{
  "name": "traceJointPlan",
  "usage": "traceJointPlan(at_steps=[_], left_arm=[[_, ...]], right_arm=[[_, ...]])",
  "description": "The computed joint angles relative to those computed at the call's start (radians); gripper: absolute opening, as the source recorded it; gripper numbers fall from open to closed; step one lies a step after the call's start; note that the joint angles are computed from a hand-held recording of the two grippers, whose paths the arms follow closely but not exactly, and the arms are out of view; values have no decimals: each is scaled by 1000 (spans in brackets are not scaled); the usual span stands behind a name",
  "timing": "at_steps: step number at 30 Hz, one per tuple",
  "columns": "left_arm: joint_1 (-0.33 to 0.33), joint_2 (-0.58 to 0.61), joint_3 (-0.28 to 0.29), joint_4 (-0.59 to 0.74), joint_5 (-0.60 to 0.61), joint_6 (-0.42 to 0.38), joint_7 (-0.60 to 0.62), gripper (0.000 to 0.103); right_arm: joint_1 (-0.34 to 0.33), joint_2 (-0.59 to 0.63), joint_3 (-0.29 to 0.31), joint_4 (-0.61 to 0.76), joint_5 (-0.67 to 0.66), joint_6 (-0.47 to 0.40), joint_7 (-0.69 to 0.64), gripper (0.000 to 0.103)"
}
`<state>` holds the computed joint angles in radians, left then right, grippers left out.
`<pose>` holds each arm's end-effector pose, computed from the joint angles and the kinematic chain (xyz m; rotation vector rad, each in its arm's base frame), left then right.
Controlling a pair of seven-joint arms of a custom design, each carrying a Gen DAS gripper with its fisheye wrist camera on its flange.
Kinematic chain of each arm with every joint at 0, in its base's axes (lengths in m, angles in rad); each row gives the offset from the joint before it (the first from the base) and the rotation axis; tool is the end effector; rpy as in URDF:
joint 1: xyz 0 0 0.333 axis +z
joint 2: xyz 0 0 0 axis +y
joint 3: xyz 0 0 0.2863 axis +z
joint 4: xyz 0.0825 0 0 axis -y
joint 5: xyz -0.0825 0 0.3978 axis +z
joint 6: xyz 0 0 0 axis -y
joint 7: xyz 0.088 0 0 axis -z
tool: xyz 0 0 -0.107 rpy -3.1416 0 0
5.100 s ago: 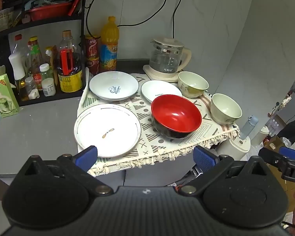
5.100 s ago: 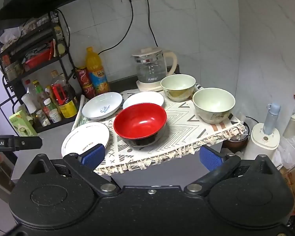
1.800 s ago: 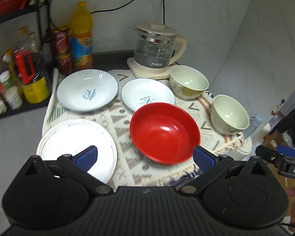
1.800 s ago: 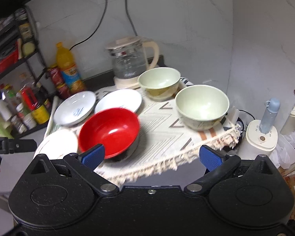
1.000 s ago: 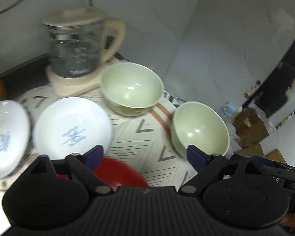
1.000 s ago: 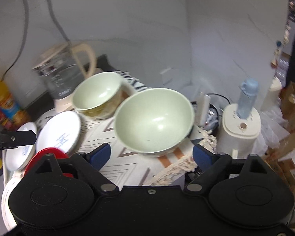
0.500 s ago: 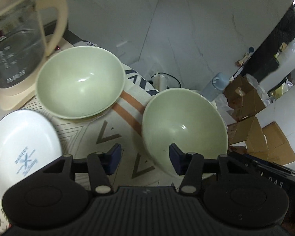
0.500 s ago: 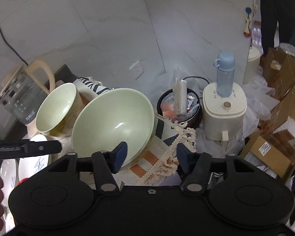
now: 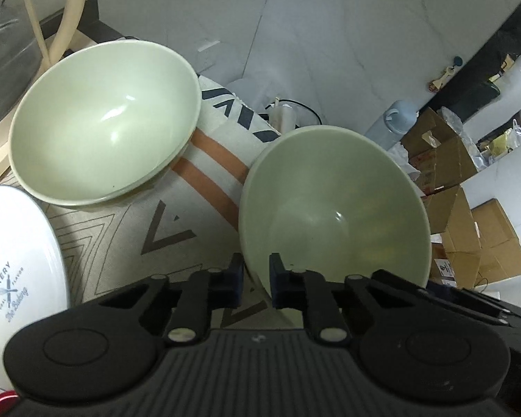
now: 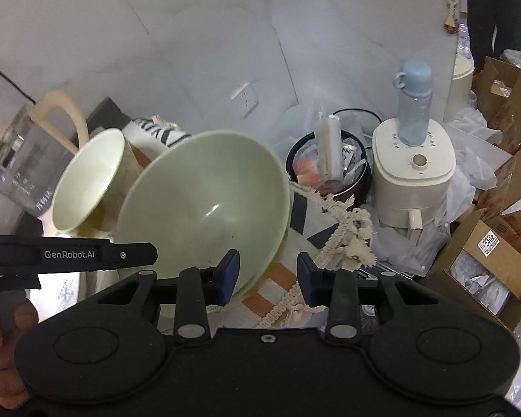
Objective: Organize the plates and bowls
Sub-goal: 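Grasp the rim of the large pale green bowl with both grippers side by side, then carry the pale green bowl into the red bowl and open both grippers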
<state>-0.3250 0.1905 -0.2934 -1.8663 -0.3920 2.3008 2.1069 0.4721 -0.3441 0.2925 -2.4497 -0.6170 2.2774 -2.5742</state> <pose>0.5186 -0.3698 0.4099 0.9527 -2.8017 0.6529 0.3518 0.3173 0.4067 -0.7303 2.5200 -0.5229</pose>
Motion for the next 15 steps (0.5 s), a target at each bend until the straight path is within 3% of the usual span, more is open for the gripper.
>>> traceJointPlan(at_steps=[4, 15], left_arm=[[-3, -24, 4, -27, 4, 21, -33, 13], [12, -194, 20, -165, -92, 85, -61, 14]], right_arm=[[-15, 24, -16, -17, -17, 78, 6, 29], [-9, -12, -13, 8, -27, 57, -120, 27]])
